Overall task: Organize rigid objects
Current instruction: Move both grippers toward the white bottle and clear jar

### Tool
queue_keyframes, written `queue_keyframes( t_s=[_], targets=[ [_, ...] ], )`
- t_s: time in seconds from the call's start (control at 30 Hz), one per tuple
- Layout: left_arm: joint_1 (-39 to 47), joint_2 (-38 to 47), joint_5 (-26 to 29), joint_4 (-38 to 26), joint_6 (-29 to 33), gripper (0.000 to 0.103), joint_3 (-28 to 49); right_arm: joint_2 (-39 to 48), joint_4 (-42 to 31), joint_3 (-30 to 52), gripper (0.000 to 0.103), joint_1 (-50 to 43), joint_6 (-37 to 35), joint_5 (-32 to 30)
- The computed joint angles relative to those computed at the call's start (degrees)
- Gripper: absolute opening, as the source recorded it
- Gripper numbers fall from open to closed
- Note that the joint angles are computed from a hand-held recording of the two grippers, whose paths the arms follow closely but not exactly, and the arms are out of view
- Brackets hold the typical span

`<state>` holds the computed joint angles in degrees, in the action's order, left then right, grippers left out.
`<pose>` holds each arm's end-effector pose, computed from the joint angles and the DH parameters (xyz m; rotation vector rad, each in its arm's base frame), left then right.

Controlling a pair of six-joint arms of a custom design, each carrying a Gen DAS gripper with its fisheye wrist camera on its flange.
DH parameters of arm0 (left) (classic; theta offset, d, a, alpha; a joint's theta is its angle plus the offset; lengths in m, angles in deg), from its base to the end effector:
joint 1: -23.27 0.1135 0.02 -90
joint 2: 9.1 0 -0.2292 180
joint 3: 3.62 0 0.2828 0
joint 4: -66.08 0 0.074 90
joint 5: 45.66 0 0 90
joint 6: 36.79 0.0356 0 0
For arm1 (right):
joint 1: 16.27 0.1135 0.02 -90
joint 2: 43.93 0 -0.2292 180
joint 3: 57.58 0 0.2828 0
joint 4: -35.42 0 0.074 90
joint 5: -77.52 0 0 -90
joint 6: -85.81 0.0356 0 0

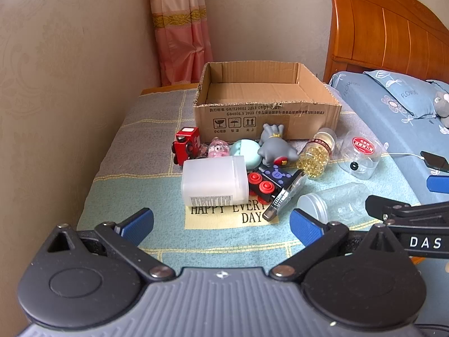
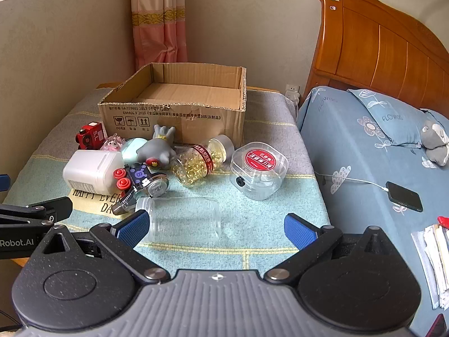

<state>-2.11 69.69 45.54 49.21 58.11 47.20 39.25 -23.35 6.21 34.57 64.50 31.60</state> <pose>0.2734 -0.1305 0.1284 0.6268 2.2773 -0.1990 0.1960 0.2014 0.1497 0.4649 2.3208 -0.2702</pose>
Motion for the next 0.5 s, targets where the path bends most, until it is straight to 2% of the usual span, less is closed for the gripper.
queue_keyframes(
  t_s=[0.43,0.5],
  targets=[
    [-0.2,0.0,-0.1,-0.3,-0.4,0.102,0.3,-0.7,0.7,0.0,0.103,-1.4,-2.1,-0.1],
    [-0.2,0.0,-0.1,-0.3,-0.4,0.102,0.3,0.0,0.1,0.1,0.103,-0.2,-0.5,0.3]
  ],
)
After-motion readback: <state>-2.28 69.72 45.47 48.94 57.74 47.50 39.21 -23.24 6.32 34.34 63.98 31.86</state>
